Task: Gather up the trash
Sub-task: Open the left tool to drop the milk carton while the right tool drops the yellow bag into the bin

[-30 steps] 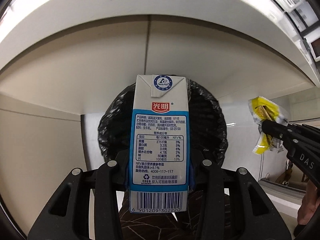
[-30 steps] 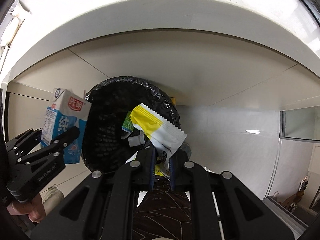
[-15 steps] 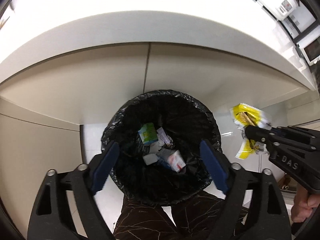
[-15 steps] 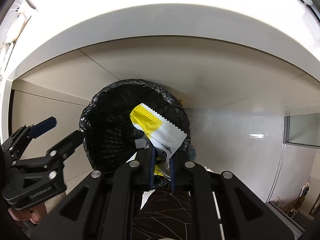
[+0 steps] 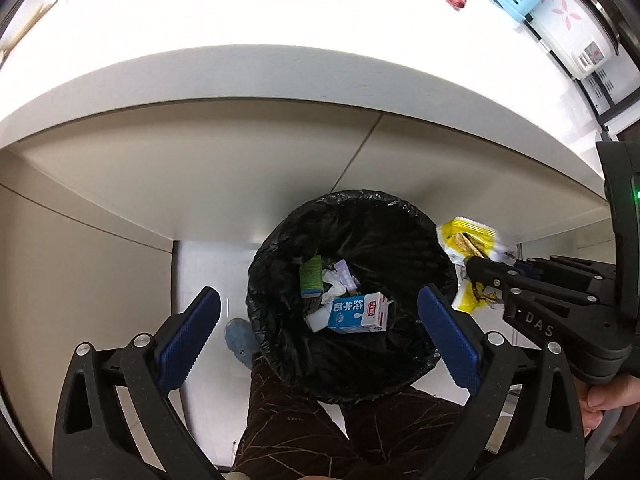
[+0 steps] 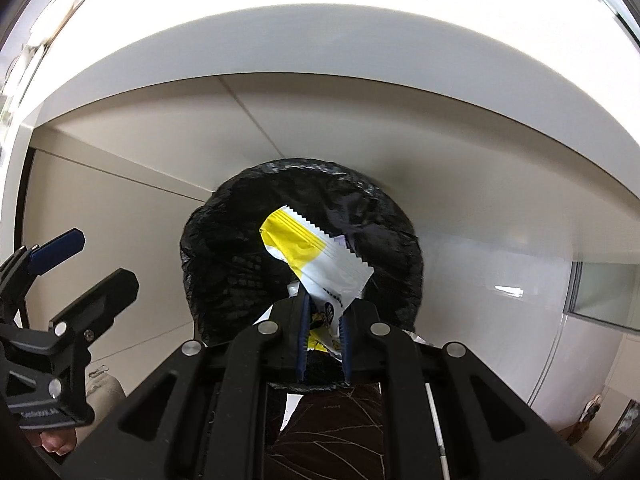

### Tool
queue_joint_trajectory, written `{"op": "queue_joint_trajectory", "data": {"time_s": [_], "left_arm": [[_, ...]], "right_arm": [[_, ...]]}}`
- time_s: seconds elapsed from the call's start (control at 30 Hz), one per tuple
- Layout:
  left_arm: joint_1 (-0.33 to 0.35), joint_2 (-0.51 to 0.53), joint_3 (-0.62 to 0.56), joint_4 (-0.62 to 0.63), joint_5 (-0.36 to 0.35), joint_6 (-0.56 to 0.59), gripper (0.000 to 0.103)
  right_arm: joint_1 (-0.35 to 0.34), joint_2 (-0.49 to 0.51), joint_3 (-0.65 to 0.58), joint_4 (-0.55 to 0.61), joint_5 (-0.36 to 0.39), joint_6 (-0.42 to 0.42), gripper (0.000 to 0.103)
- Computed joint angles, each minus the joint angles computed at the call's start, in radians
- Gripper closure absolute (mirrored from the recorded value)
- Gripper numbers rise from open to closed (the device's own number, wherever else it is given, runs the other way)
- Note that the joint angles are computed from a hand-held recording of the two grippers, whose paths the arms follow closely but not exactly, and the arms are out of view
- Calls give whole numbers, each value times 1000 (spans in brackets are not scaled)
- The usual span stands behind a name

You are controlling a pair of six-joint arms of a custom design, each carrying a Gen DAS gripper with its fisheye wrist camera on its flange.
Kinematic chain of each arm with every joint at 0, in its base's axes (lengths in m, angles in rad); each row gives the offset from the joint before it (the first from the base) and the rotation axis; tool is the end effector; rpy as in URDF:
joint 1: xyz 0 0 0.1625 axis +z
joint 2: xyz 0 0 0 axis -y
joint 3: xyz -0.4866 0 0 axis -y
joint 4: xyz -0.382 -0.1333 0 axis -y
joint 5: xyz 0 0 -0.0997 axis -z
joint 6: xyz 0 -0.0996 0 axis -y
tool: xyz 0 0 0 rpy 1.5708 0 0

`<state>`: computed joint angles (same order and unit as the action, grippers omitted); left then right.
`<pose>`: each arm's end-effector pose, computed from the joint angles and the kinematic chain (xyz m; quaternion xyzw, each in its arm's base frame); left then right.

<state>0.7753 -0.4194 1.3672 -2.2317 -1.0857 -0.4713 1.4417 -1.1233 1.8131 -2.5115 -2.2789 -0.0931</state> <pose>-0.4013 -0.6449 -0.0623 0.1889 0.9426 -0.0288 0.2737 -0.0119 -0.6242 0.3096 -0.0601 -0.9297 0.0785 0.3549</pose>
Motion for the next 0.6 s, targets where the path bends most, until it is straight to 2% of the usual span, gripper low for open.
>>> {"op": "queue_joint_trajectory", "data": {"time_s": [0.37, 0.5, 0.6], "left_arm": [[9, -24, 6, 20, 13, -21, 6], [11, -16, 2, 13, 16, -24, 6], [10, -14, 0, 10, 19, -21, 6]], "right_arm": [[14, 21, -22, 15, 4, -2, 73], [20, 23, -18, 0, -18, -11, 68], [21, 22, -12, -12, -26, -15, 59]]}}
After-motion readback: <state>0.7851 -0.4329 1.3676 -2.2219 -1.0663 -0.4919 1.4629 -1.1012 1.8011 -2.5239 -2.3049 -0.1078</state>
